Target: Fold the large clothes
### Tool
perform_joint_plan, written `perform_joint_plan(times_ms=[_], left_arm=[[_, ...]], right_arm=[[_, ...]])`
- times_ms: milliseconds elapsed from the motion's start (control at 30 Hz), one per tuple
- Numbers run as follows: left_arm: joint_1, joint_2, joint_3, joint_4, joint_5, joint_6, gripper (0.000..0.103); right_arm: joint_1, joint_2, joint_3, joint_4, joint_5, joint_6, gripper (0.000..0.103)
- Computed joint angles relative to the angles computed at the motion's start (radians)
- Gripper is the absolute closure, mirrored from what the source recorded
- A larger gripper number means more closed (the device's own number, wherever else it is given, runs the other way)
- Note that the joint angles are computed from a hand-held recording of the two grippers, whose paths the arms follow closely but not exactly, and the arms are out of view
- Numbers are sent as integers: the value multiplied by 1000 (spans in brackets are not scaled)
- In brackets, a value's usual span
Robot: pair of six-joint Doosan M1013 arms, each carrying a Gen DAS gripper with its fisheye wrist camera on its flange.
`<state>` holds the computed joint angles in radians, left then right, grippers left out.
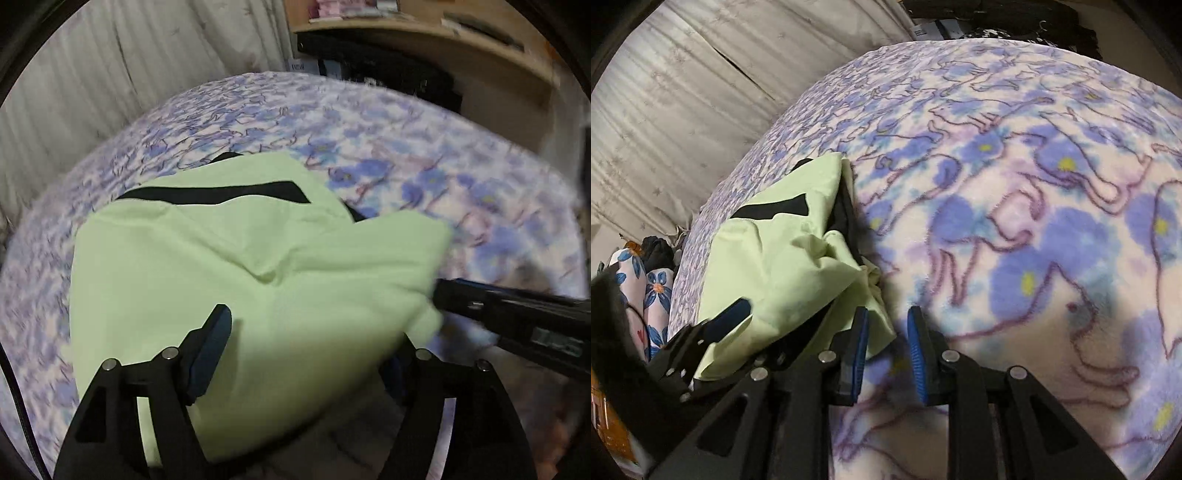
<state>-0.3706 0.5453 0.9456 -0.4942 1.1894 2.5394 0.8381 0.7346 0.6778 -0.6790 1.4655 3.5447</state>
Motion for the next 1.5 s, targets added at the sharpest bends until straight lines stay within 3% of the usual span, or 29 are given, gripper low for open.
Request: perform_joint_plan(times_ms=[133,200,333,500,700,767,833,900,933,1000,1067,1200,1267,1367,1500], left_arm=[[47,13,-55,-49,111,-68,31],[73,18,-75,-61,131,-105,31],[120,43,-129,-55,145,-228,30],[155,113,-226,7,175,-398,29],[189,223,-378,-64,368,-562,29],[190,246,-410,-82,406,-577,28],[183,265,-439,-73,434,-581,28],[176,273,-451,-68,451,-581,28],[173,272,-448,-66,452,-574,28],[165,261,-435,-41,433,-565,29],[164,247,-410,-40,411,-545,31],[161,217,-348,-12,356,-479,37],[161,217,-343,-10,356,-472,37],[162,215,-352,0,356,-465,37],[159,237,-417,3,378,-450,35]], right_arm=[[-1,-10,8,-6,-11,-18,81],[1,-11,0,-13,-8,-28,80],[13,-6,-34,-63,21,-70,49],[-13,-18,-37,-40,-24,-193,47],[-79,-14,-32,149,-120,-362,48],[-88,29,-107,187,-49,-444,53],[-90,49,-139,208,-38,-492,79],[-84,72,-187,198,-2,-526,85],[-78,61,-170,187,-38,-517,89],[-65,18,-108,154,-132,-454,91],[-44,-11,-64,88,-173,-403,91],[-52,-17,-17,144,-149,-357,92],[-64,-34,43,191,-193,-332,92],[-64,-64,82,168,-240,-264,83],[-73,-85,92,98,-232,-209,48]])
